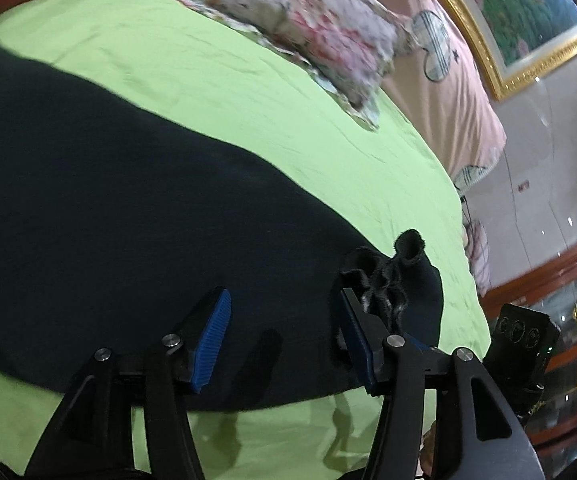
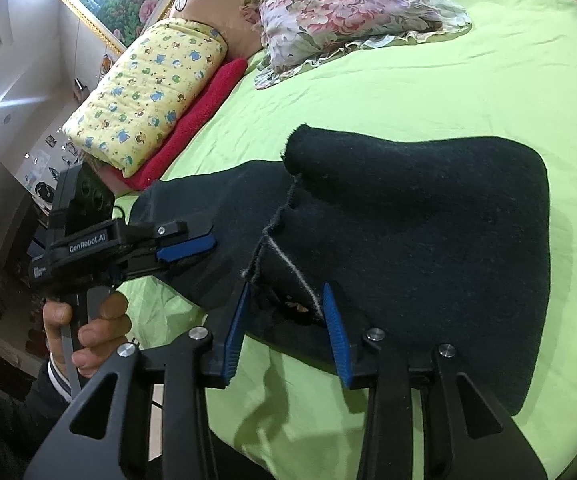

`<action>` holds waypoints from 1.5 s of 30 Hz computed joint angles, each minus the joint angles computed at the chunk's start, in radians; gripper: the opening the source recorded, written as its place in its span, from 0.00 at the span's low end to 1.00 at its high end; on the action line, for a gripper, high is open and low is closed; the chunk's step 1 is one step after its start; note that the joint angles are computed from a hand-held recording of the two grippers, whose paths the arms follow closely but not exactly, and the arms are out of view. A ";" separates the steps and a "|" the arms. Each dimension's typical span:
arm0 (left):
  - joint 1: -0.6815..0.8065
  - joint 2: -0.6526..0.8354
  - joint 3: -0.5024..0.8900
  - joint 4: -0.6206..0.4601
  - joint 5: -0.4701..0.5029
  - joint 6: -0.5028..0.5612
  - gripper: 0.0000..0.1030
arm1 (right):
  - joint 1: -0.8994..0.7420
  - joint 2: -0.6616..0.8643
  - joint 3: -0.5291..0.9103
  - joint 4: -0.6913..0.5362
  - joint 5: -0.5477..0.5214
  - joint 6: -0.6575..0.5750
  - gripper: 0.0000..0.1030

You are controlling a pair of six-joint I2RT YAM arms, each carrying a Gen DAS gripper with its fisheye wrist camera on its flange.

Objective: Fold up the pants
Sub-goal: 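Lower the cuffs onto the pants and open both tools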

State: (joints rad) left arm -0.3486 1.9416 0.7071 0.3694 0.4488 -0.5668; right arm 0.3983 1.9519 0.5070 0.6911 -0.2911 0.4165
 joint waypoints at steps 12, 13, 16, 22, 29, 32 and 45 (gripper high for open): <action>0.169 -0.192 -0.244 0.080 0.001 -0.001 0.56 | 0.065 -0.012 0.091 -0.097 0.025 -0.010 0.39; 0.187 -0.208 -0.263 0.087 0.008 -0.001 0.57 | 0.075 -0.007 0.108 -0.110 0.028 -0.012 0.39; 0.247 -0.271 -0.323 0.094 0.035 0.018 0.60 | 0.091 0.001 0.138 -0.132 0.032 -0.016 0.40; 0.354 -0.345 -0.387 0.071 0.069 0.059 0.61 | 0.121 0.024 0.198 -0.166 0.027 -0.010 0.42; 0.441 -0.374 -0.417 0.060 0.092 0.086 0.61 | 0.152 0.045 0.253 -0.205 0.026 -0.016 0.43; 0.476 -0.382 -0.424 0.049 0.105 0.104 0.62 | 0.161 0.056 0.282 -0.227 0.021 -0.019 0.43; 0.594 -0.372 -0.433 0.032 0.136 0.138 0.63 | 0.198 0.137 0.458 -0.340 0.000 -0.050 0.44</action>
State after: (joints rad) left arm 0.2450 1.5698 0.2743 0.4019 0.5851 -0.4290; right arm 0.5963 2.0886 0.9649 0.3512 -0.2907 0.3663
